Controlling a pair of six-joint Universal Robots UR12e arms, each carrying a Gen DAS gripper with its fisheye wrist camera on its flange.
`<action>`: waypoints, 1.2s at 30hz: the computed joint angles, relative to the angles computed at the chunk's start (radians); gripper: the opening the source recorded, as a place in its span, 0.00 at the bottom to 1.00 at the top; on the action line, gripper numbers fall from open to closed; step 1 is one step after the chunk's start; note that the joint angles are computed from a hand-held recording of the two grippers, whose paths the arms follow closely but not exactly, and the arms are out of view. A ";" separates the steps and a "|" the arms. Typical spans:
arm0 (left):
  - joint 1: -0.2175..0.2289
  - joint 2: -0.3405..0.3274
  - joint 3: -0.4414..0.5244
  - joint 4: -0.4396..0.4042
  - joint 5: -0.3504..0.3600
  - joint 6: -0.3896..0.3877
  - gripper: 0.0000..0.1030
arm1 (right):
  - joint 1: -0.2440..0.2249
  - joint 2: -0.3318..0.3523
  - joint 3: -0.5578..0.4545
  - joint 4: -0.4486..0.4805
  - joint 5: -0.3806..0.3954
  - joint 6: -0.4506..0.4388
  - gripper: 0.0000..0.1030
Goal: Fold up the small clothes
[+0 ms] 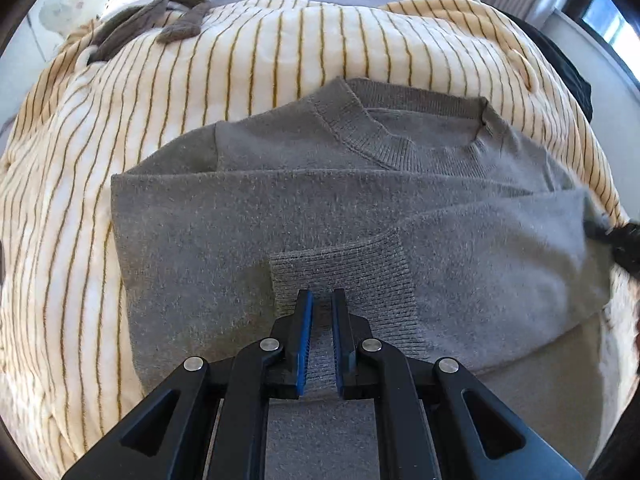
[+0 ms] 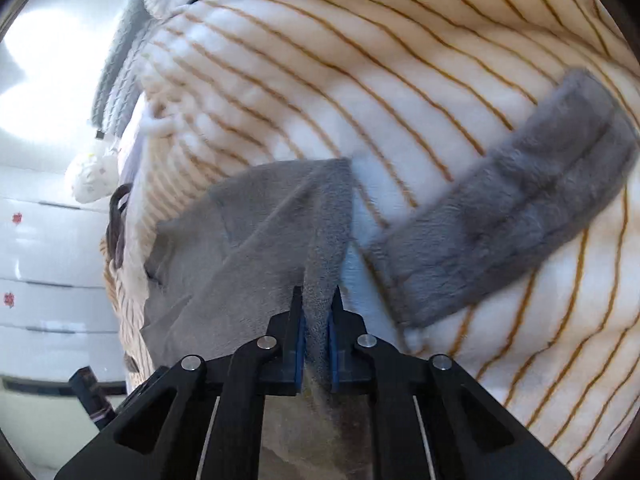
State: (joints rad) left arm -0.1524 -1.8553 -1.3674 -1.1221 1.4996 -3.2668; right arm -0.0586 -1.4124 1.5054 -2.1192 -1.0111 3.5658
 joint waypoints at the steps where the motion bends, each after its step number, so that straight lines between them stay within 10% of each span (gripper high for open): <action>1: -0.003 -0.003 0.002 0.002 0.004 0.003 0.11 | 0.012 -0.006 -0.011 -0.015 -0.041 -0.054 0.09; 9: -0.027 -0.012 -0.006 0.036 0.073 0.007 0.11 | 0.075 0.020 -0.069 0.100 -0.293 -0.269 0.09; 21: 0.020 0.059 -0.053 -0.038 0.088 -0.022 0.11 | 0.077 -0.033 -0.064 0.149 -0.389 -0.148 0.25; 36: 0.043 0.089 -0.083 -0.095 0.073 -0.004 0.11 | 0.176 -0.035 -0.056 0.147 -0.290 -0.176 0.25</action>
State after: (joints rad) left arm -0.1093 -1.7661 -1.4508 -1.2170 1.5723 -3.2704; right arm 0.1175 -1.4472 1.4494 -1.9722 -1.3014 3.3897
